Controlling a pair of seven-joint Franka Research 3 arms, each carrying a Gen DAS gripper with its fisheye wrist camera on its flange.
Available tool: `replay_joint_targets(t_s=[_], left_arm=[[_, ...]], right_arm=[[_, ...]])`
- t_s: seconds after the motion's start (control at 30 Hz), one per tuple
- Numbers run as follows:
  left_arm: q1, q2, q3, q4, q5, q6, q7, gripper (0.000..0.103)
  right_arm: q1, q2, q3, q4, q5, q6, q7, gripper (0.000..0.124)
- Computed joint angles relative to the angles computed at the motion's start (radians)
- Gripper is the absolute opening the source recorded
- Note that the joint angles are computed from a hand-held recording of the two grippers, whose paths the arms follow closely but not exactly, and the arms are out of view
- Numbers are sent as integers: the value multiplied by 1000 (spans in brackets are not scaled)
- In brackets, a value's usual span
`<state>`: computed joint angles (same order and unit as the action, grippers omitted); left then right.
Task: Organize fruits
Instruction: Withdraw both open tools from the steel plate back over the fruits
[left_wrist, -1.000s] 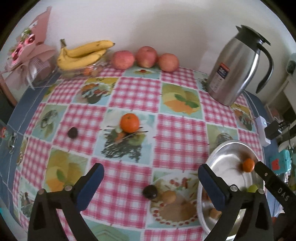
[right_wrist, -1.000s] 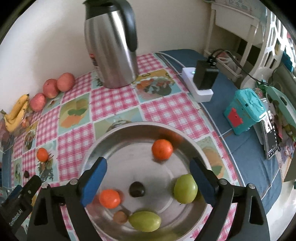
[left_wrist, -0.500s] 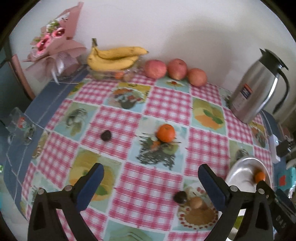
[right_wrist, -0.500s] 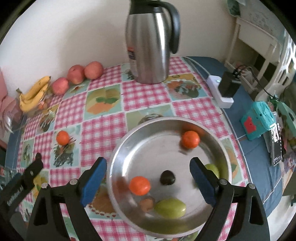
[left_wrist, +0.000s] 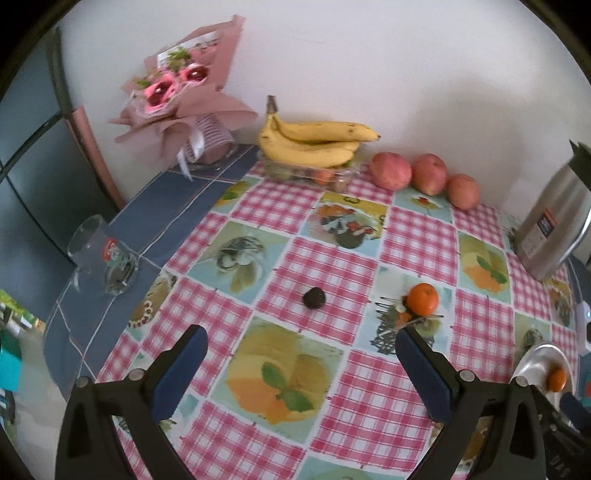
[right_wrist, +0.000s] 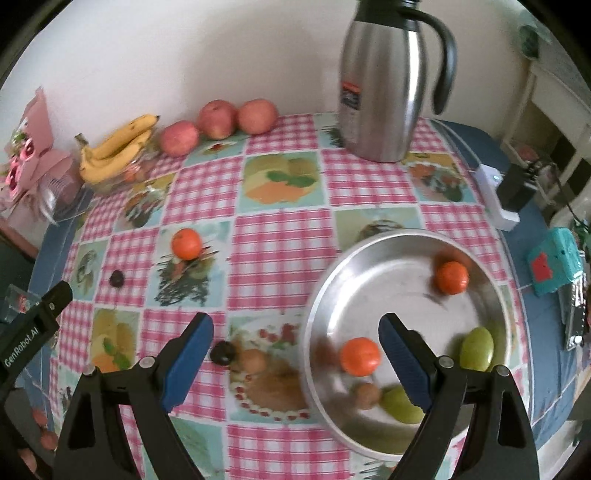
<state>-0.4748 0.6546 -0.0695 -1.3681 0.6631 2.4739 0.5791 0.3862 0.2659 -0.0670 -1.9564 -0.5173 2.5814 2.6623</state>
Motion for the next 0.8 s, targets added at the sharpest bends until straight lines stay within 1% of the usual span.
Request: replay_joint_targets(t_s=[0.1,0.3,0.43,0.6,0.7,0.8], left_arm=[[7,-19,4,-32,2,11,-16,103],[36,-12,-21,-45,-45,30,10,103],[51,28,-47,-13,-107,25,64,103],[46,81,-58,37,-167,12,105,103],[44,111,-72,72,-204,-6,151,103],[49,137,-91,95,-250,6,190,103]], right_arm=[[7,18,7,24,8,-4,-19,91],[17,59,19,64,65,-6,-103,91],[24,82,12,79,106,-22,-136,91],[22,106,6,95,163,-66,-155,91],[15,111,2,93,194,-84,-161,91],[15,104,-8,78,194,-84,-149,91]])
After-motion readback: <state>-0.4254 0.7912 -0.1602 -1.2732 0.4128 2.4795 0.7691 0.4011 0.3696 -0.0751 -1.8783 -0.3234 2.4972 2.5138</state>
